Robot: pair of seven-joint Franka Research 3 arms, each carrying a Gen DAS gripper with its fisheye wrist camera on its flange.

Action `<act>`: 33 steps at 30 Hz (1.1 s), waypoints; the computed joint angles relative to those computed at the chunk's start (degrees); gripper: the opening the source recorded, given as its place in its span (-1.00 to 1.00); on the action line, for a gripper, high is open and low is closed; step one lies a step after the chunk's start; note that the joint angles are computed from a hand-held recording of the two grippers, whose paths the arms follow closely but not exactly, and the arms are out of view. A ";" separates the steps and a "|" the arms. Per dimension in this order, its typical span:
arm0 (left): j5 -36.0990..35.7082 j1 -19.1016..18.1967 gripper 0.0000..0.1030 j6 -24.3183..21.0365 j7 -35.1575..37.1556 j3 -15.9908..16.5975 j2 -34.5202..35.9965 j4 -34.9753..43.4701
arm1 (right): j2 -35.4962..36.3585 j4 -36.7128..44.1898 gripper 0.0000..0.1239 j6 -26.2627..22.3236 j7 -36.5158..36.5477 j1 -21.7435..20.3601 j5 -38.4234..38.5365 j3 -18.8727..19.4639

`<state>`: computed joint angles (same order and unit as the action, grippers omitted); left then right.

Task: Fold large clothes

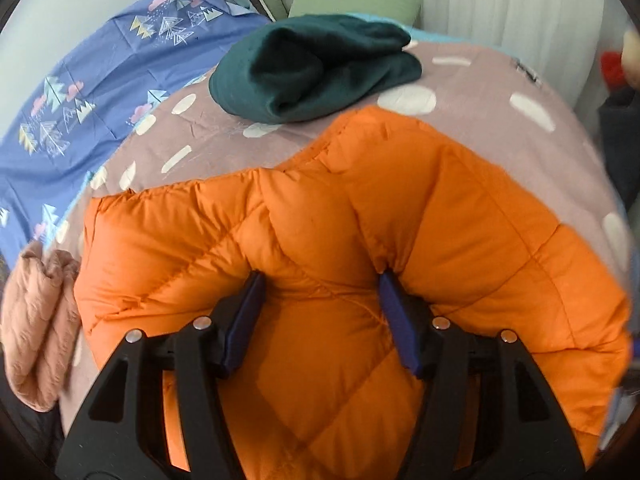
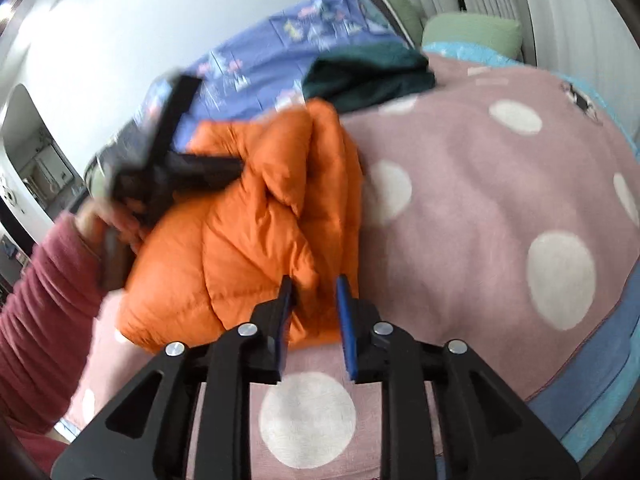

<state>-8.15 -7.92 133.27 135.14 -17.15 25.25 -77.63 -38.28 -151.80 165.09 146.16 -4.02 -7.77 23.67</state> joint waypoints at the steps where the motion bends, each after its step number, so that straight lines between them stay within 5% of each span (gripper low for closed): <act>1: 0.25 -0.16 0.18 0.76 -0.08 0.05 -0.23 -0.66 | -0.46 0.25 -0.62 1.36 0.13 -0.88 -0.81 0.67; 6: -1.24 0.55 0.18 1.71 0.59 -0.52 -0.12 -1.34 | 3.47 4.13 -0.59 8.10 -3.07 -4.57 -3.38 4.50; 10: -2.12 0.82 0.18 1.74 0.76 -0.79 0.18 -1.14 | 8.75 10.00 -0.63 -2.31 0.19 -13.08 -8.53 12.26; 16: -5.81 1.94 0.21 3.14 3.29 -2.21 1.16 -1.58 | 14.03 8.26 -0.65 -0.95 3.21 -8.50 -9.14 6.96; 22: -7.17 2.36 0.22 4.23 3.91 -2.43 1.04 -2.47 | 13.69 11.20 -0.65 -7.43 0.53 -0.13 -8.55 -0.89; 24: -7.91 2.70 0.21 4.66 4.31 -2.58 0.78 -2.96 | 12.04 10.05 -0.65 -4.66 1.39 1.29 -9.53 -2.94; 28: -7.73 2.42 0.21 3.91 3.92 -2.28 1.02 -2.32 | 11.77 13.22 -0.65 0.42 3.44 -5.77 -17.93 1.88; 31: -7.88 2.43 0.21 3.77 3.93 -2.32 1.07 -2.18 | 18.99 18.50 -0.66 -8.17 4.88 -8.86 -19.17 4.20; 33: -8.55 2.62 0.21 3.22 3.88 -2.54 1.36 -1.59 | 23.43 18.11 -0.66 -6.54 6.34 -7.25 -20.30 1.30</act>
<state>-16.69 -5.30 136.49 139.02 -19.69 26.61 -79.23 -14.84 -133.69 158.55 152.50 -11.27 -28.07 24.97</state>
